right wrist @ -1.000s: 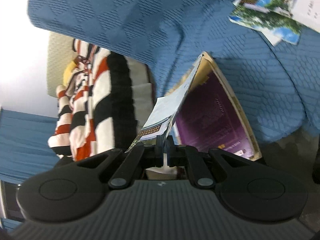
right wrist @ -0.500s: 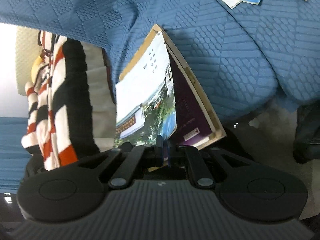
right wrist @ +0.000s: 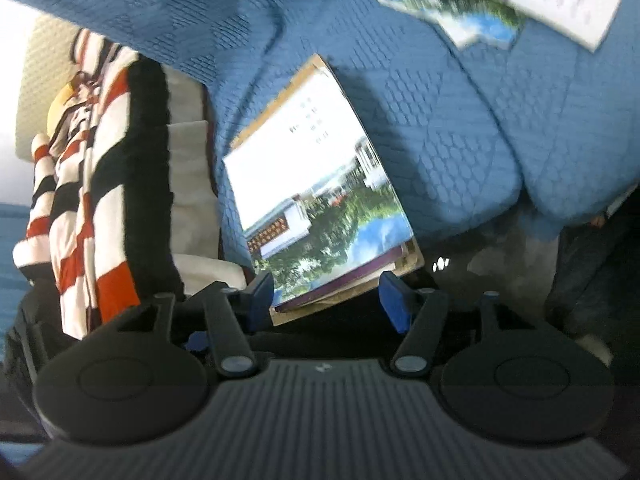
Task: Organize objects
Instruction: 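Lower the postcards onto the purple paperback and open both grippers, then withdraw both open grippers from the book stack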
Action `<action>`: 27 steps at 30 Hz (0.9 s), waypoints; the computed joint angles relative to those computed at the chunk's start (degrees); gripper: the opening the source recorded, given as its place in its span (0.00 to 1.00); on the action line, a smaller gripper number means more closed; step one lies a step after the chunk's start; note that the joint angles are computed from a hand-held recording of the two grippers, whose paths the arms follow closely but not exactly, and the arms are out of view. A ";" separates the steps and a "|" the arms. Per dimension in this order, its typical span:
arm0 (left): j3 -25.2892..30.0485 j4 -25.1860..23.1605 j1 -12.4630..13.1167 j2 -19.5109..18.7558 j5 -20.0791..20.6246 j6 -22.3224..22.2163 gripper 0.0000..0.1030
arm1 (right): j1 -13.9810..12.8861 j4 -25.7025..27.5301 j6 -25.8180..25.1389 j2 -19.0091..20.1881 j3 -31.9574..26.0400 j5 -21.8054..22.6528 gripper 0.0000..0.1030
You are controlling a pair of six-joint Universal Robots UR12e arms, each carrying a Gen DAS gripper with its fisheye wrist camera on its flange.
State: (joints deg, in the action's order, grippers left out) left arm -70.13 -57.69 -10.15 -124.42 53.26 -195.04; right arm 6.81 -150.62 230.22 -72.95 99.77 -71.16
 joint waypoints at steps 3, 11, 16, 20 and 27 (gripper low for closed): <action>-0.31 2.16 -0.39 1.35 1.02 0.89 0.55 | 0.29 -0.53 -2.78 -1.34 -0.22 -2.48 0.60; -1.48 7.03 -1.77 5.34 6.11 4.53 0.65 | 2.10 -3.66 -13.13 -4.49 -1.83 -8.51 0.60; -3.45 9.55 -1.93 8.04 7.18 5.51 0.76 | 3.52 -6.53 -18.13 -6.43 -1.72 -12.36 0.60; -5.35 10.48 -2.20 10.34 8.65 6.30 0.82 | 4.81 -7.45 -20.95 -8.10 -0.63 -15.61 0.60; -9.06 10.77 -2.97 13.58 10.54 7.74 0.96 | 5.96 -7.56 -22.38 -11.08 2.82 -17.50 0.60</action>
State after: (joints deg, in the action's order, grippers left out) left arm -79.18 -46.92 -13.13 -110.84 63.80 -187.30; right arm 12.77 -158.18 207.84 -84.02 102.59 -88.66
